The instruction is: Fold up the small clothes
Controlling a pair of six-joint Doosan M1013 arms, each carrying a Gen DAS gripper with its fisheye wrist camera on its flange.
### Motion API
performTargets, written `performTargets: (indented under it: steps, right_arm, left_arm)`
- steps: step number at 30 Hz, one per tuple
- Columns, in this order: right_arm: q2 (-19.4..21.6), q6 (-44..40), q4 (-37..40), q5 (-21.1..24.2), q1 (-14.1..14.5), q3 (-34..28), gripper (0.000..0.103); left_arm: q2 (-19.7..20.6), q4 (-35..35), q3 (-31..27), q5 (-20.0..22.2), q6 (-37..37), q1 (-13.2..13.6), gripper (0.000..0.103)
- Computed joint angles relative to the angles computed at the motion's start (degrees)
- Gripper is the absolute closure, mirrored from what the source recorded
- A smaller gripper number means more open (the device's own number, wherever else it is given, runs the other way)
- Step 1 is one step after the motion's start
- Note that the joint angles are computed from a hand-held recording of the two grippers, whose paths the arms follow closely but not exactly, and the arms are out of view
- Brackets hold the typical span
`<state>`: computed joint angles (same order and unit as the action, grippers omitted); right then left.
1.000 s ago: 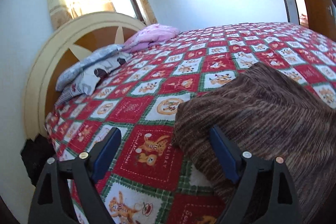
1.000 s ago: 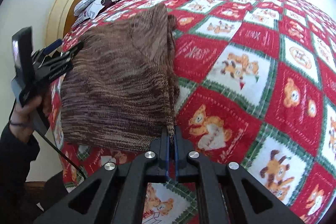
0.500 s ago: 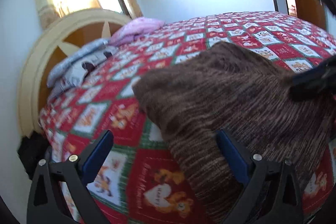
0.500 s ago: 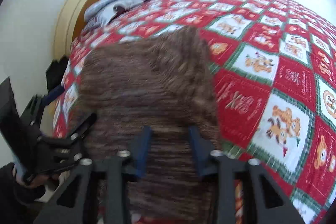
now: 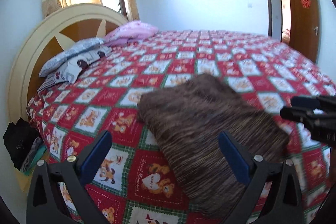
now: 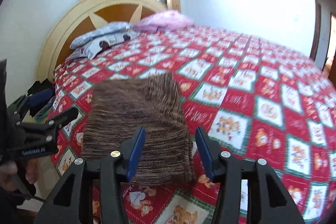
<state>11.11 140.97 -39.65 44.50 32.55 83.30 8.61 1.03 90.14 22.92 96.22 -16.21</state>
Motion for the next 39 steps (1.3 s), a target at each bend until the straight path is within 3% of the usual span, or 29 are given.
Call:
performTargets:
  steps: [2,9,39]
  right_arm:
    - [-0.43,2.06,-3.84,0.38,1.12,0.1,0.042]
    - [-1.25,4.7,-8.03,1.26,2.97,0.15,0.04]
    - [-1.15,5.73,-8.26,2.05,3.5,0.06,0.039]
  left_arm:
    - [-0.76,-2.27,0.37,-1.36,1.6,0.2,0.0]
    - [-2.21,-7.06,0.84,-3.39,5.88,0.56,0.0]
    - [-2.97,-5.45,1.59,-4.21,3.85,0.26,0.0]
